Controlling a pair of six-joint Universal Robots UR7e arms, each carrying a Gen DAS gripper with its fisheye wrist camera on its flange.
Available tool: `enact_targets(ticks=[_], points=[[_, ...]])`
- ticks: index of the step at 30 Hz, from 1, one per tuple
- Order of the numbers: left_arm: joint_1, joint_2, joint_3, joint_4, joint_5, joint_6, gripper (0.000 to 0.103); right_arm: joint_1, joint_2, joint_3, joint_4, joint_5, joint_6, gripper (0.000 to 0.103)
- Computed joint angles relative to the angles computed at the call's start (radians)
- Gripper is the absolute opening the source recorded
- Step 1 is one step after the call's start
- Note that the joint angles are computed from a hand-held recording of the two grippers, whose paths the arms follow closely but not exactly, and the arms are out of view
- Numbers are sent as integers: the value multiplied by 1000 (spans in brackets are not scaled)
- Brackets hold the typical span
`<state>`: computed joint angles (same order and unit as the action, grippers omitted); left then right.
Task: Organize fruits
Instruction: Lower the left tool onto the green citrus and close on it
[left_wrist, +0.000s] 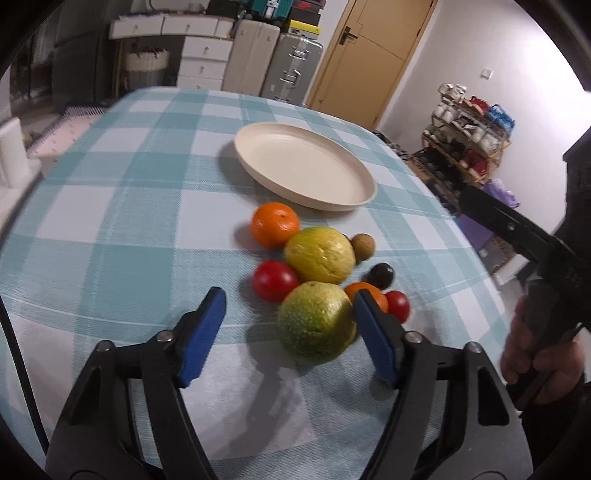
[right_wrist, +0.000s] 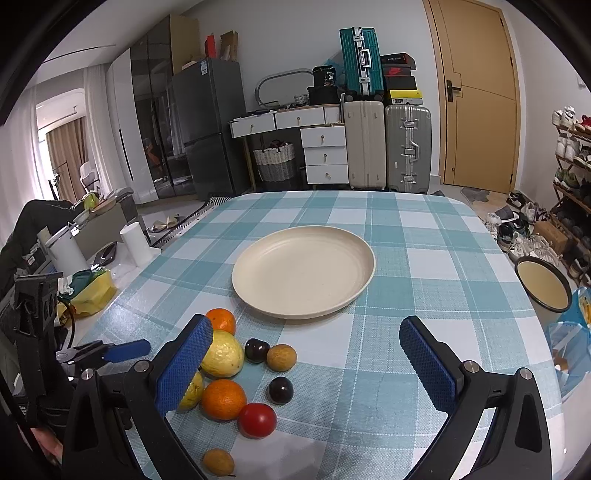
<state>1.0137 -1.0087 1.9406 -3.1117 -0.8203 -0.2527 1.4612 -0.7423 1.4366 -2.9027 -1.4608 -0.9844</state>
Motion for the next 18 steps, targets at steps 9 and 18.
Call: enact_targets(ticks=[9, 18], points=[[36, -14, 1, 0, -157, -42, 48, 4, 1, 2, 0, -6, -7, 103], [39, -21, 15, -4, -182, -64, 44, 6, 2, 4, -2, -9, -10, 103]])
